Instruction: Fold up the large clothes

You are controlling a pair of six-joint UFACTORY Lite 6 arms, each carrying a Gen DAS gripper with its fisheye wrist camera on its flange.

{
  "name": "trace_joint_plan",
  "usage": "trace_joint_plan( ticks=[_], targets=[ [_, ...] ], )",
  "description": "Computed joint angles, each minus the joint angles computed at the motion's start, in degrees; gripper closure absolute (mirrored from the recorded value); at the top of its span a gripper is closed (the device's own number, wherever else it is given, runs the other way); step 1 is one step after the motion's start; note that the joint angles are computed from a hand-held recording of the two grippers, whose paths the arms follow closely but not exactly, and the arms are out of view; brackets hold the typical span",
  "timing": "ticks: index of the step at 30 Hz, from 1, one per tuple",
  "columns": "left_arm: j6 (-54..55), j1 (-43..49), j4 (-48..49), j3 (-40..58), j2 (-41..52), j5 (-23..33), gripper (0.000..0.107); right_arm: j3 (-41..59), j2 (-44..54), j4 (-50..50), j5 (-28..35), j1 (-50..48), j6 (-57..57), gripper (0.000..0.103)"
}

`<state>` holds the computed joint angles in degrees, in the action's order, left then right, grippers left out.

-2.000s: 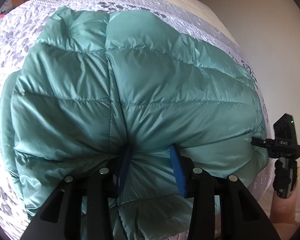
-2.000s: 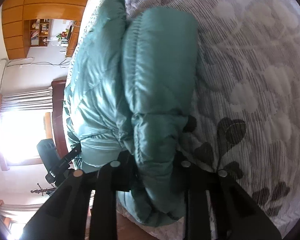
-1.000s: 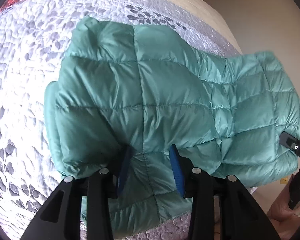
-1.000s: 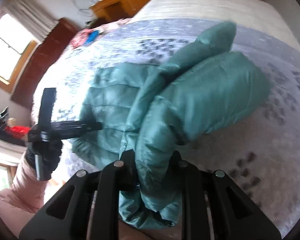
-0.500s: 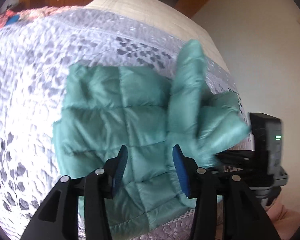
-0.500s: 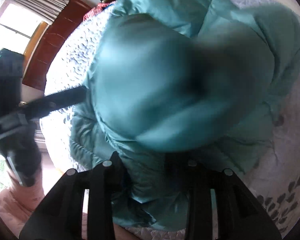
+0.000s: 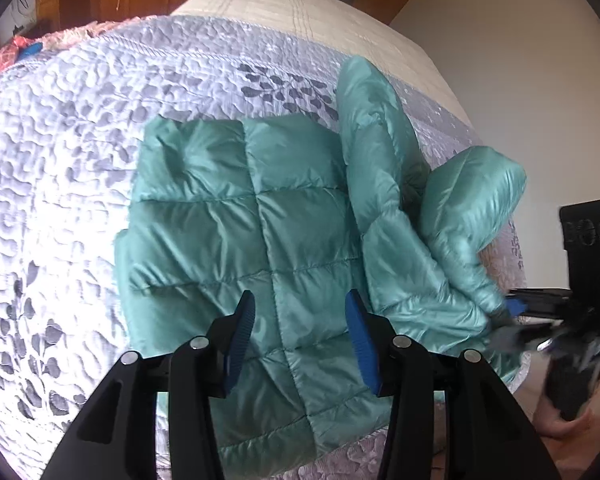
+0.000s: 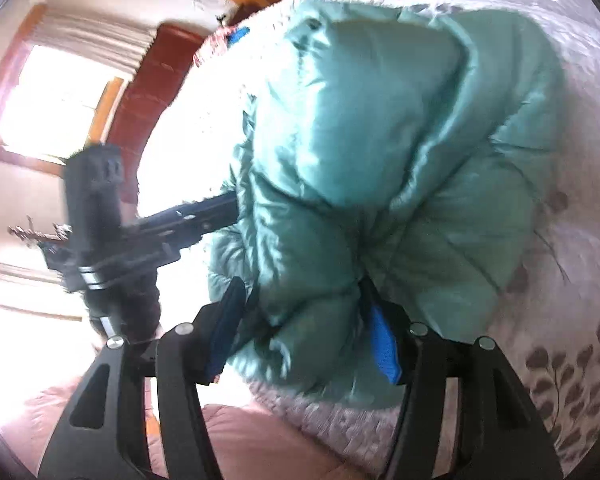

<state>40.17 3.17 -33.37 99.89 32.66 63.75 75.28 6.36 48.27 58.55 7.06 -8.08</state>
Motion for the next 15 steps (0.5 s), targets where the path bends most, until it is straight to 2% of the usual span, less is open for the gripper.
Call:
trace_joint_plan(
  ticks=[4,7,10,15],
  targets=[
    [1.02,0.61,-2.09,-0.78,-1.58,1.02,0.06,-4.46,-4.79,-1.09,0.29,-5.35,2.14,0.049],
    [1.12,-0.56,-2.97,-0.8,-2.39,1.43,0.059,-5.47,-3.45,-3.01,0.11,-7.34,2.82,0.054],
    [1.96,-1.91,-4.83,-0.64,-2.53,1.89,0.056,-5.2,-0.01,-3.22,-2.32,-2.81,3.33,0.055],
    [4.77,-1.12,-9.07,-0.85,-3.35,4.45,0.052,3.12,6.79,-10.86,-3.2,2.31,7.71,0.055]
  ],
)
